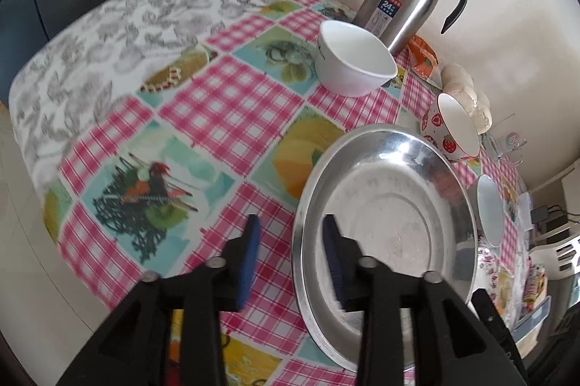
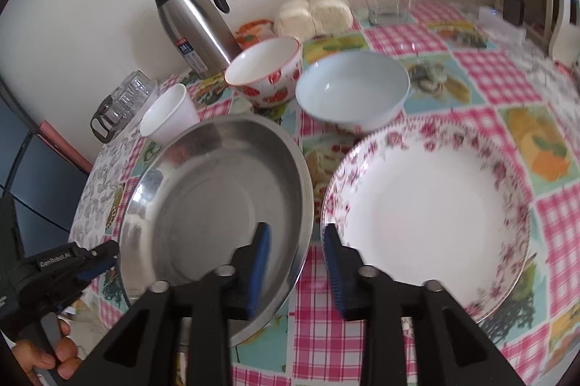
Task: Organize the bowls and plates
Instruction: 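Open both grippers to release the steel tray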
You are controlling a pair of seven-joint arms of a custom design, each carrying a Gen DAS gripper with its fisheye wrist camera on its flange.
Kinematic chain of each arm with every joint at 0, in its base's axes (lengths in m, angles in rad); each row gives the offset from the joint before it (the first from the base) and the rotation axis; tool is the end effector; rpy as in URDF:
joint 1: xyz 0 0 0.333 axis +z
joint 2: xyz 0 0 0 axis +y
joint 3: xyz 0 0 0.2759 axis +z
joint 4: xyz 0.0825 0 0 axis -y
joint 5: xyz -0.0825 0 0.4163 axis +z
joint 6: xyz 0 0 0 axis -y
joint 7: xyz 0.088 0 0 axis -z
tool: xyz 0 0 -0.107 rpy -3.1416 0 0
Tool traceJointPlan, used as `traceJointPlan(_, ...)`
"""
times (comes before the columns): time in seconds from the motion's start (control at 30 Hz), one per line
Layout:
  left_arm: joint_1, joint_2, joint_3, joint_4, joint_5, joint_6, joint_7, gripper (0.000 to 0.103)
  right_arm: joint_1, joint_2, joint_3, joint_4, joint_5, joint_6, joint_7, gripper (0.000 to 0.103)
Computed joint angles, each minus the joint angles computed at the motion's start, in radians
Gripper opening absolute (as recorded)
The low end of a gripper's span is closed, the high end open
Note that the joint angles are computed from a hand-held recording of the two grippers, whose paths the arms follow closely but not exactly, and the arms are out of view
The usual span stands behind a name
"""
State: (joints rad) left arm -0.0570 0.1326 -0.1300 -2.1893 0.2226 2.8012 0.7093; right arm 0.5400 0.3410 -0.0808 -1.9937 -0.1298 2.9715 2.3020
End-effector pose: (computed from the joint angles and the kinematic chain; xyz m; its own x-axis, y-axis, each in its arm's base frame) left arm 0.5931 -0.1224 0.3174 0.4074 -0.8795 0.2461 -0.7827 -0.4751 -0.4021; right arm 0.5882 0.3033 0.3034 -0.0447 -0.9524 -0.3016 -0.8320 0.2026 -0.5164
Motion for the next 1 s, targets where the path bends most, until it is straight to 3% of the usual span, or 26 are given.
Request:
traceJointPlan(0.03,-0.003,0.001,0.003,0.002,0.016,-0.004,-0.007,0.047,0.012,0.001,-0.013,0.002,-0.016,0.0,0.009,0.06)
traceJointPlan(0.33,-0.022,0.038,0.005,0.058,0.086,-0.084,0.013,0.078,0.055,0.015,-0.058,0.031,-0.125,-0.018,0.043,0.073)
traceJointPlan(0.47,-0.048,0.031,0.023,0.064,0.208,-0.106,-0.052,0.082,0.075,0.017,-0.085,0.032,-0.179,-0.002,0.083,0.079)
traceJointPlan(0.57,-0.058,0.029,0.03,0.072,0.288,-0.118,-0.098,0.092,0.08,0.019,-0.095,0.033,-0.204,0.004,0.102,0.083)
traceJointPlan(0.7,-0.066,0.029,0.032,0.08,0.374,-0.13,-0.149,0.093,0.079,0.019,-0.098,0.032,-0.218,0.012,0.111,0.087)
traceJointPlan(0.83,-0.071,0.032,0.032,0.088,0.433,-0.144,-0.186,0.095,0.097,0.016,-0.121,0.028,-0.252,0.021,0.14,0.101)
traceJointPlan(1.0,-0.075,0.03,0.03,0.091,0.483,-0.149,-0.23,0.097,0.103,0.009,-0.136,0.017,-0.277,0.036,0.165,0.103)
